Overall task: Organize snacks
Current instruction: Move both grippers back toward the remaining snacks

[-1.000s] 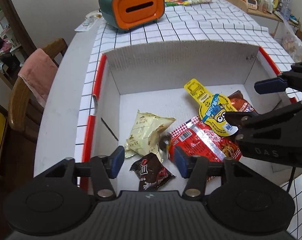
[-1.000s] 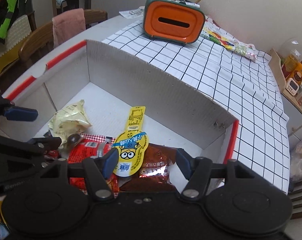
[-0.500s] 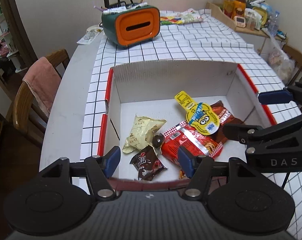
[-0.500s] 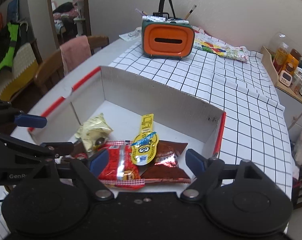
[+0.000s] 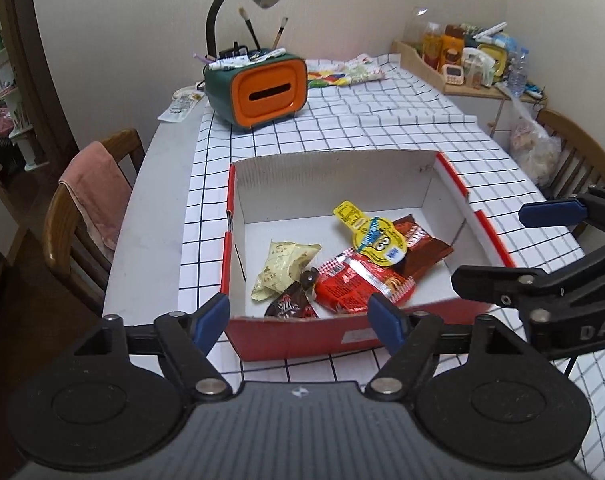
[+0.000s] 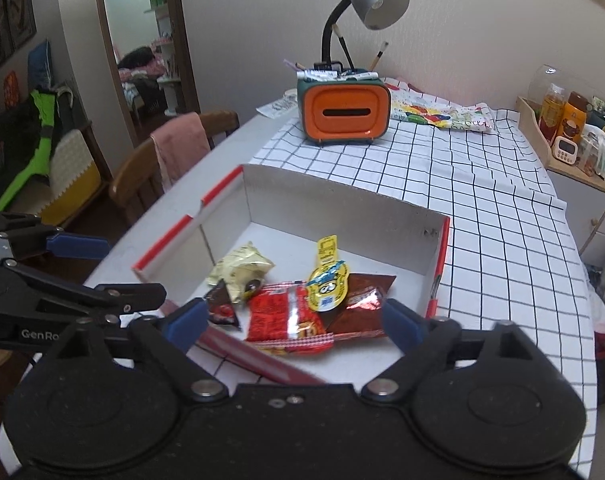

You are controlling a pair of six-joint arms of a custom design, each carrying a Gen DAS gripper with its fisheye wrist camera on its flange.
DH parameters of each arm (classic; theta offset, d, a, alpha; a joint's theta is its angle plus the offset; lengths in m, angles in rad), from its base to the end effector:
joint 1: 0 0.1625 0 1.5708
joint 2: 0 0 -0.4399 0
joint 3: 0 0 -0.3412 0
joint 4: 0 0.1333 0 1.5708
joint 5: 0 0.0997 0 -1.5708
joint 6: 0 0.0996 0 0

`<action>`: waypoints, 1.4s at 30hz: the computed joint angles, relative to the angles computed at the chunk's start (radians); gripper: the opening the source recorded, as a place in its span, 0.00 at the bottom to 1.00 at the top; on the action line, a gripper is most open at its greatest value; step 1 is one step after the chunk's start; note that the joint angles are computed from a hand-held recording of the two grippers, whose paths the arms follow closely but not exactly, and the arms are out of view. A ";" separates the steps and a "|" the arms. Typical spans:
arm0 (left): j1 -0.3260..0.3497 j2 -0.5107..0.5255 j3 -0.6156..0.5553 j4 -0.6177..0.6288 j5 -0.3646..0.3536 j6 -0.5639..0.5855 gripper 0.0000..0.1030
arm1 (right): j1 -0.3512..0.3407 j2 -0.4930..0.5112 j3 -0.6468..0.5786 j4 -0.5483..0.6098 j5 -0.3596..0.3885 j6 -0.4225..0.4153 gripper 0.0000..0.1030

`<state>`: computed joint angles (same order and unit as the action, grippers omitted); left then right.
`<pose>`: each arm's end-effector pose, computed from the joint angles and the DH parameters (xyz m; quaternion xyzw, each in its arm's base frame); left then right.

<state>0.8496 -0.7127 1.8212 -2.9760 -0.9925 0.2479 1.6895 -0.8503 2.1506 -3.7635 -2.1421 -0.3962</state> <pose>-0.2583 -0.5781 0.0941 0.4043 0.8585 -0.2038 0.2409 0.1392 -0.4962 0.1893 0.1028 -0.8680 0.3749 0.3090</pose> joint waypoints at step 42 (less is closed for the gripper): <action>0.101 -0.129 0.263 0.186 -0.007 -0.536 0.83 | -0.205 0.109 0.222 -0.107 0.143 -0.077 0.90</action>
